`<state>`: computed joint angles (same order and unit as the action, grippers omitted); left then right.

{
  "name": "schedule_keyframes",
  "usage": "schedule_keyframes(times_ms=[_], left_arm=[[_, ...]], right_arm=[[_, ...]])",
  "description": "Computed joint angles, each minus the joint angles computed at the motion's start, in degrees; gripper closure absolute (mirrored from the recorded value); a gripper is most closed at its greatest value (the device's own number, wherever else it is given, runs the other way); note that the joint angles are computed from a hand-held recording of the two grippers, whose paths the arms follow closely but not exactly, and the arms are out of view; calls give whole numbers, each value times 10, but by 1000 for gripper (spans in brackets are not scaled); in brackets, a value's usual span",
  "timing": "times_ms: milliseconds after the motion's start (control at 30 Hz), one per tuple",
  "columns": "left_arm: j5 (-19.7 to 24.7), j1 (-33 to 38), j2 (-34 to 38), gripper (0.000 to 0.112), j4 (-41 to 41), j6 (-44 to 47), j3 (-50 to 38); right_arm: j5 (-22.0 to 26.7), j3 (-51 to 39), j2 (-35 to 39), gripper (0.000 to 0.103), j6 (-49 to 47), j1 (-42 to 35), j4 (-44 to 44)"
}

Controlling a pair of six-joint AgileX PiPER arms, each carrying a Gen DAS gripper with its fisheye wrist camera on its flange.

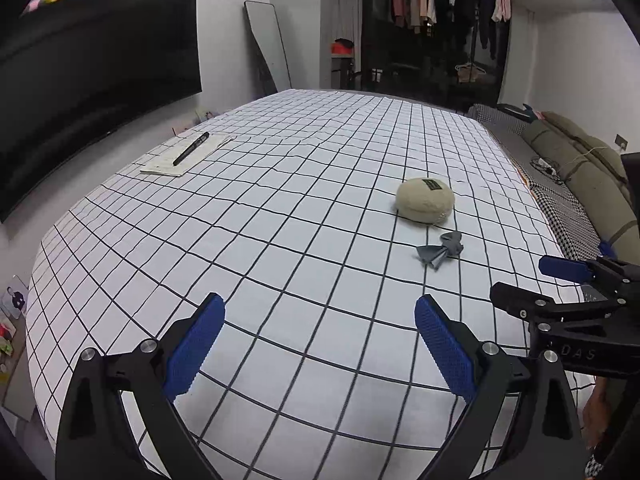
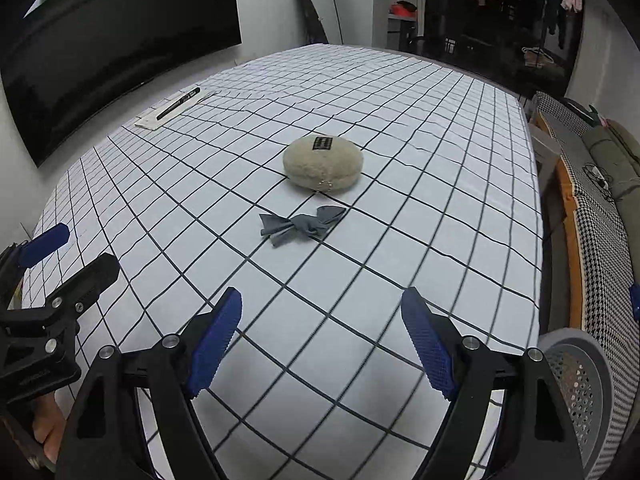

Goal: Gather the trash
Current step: 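Lower the right gripper onto the grey bow-tie cloth and close on it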

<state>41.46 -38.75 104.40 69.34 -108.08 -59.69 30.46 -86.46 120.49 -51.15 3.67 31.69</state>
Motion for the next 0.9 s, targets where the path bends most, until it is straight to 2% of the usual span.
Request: schedule_keyframes(times_ms=[233, 400, 633, 767, 900], left_arm=[[-39, 32, 6, 18, 24, -33, 24], [-57, 39, 10, 18, 35, -44, 28], [-73, 42, 12, 18, 47, -57, 31], [-71, 38, 15, 18, 46, -54, 29], [-77, 39, 15, 18, 44, -53, 28]], right_arm=[[40, -144, 97, 25, 145, 41, -118], [70, -218, 142, 25, 201, 53, -166], [90, -278, 182, 25, 234, 63, -198], [99, -302, 197, 25, 222, 59, -176], [87, -291, 192, 39, 203, 58, -158]])
